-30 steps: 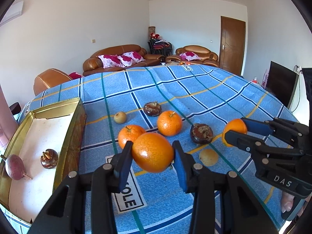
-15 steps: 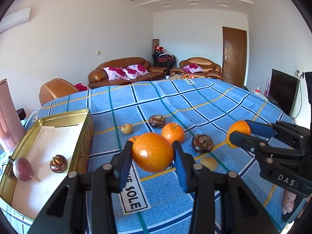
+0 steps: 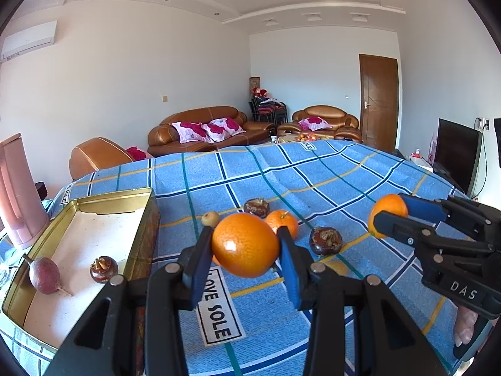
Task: Organize fruits
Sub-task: 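Lift an orange in each tool off the cloth, then carry both held oranges toward the tin tray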
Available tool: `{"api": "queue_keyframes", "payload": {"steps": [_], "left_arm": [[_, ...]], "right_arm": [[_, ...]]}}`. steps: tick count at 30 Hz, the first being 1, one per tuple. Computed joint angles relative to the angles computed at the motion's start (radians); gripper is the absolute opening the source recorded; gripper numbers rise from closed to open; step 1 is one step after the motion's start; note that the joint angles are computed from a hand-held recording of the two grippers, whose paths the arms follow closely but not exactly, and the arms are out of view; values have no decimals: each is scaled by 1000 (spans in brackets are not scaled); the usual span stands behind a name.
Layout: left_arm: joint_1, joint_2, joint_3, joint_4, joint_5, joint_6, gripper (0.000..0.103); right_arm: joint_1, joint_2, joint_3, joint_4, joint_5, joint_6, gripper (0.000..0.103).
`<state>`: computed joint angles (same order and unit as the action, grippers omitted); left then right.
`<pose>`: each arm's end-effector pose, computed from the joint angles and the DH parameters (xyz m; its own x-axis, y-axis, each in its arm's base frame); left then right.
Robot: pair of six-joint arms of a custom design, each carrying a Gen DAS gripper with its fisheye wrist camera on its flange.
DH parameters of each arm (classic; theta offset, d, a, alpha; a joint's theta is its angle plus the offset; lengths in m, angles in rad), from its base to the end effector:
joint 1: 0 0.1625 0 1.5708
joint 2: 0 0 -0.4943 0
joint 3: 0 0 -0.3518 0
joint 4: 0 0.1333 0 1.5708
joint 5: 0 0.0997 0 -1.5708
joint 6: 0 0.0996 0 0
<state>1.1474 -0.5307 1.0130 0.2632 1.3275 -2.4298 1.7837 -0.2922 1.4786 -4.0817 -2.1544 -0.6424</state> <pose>-0.1612 -0.7405 0.1107 -0.5430 0.5837 -0.6037 0.8365 0.3132 -0.4496 0.2267 -0.6776 0.0552 -0.7126 0.1343 0.6886 -0.5976 0.3981 -0.6960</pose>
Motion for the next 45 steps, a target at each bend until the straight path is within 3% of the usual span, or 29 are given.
{"api": "queue_keyframes", "payload": {"steps": [30,45], "left_arm": [[2,-84,170,-223,33,20,42],[8,-104,197,-256,28,23,42]], "right_arm": [[1,20,22,-150,77,-73,41],[7,33,18,-179,102,-109,41]]}}
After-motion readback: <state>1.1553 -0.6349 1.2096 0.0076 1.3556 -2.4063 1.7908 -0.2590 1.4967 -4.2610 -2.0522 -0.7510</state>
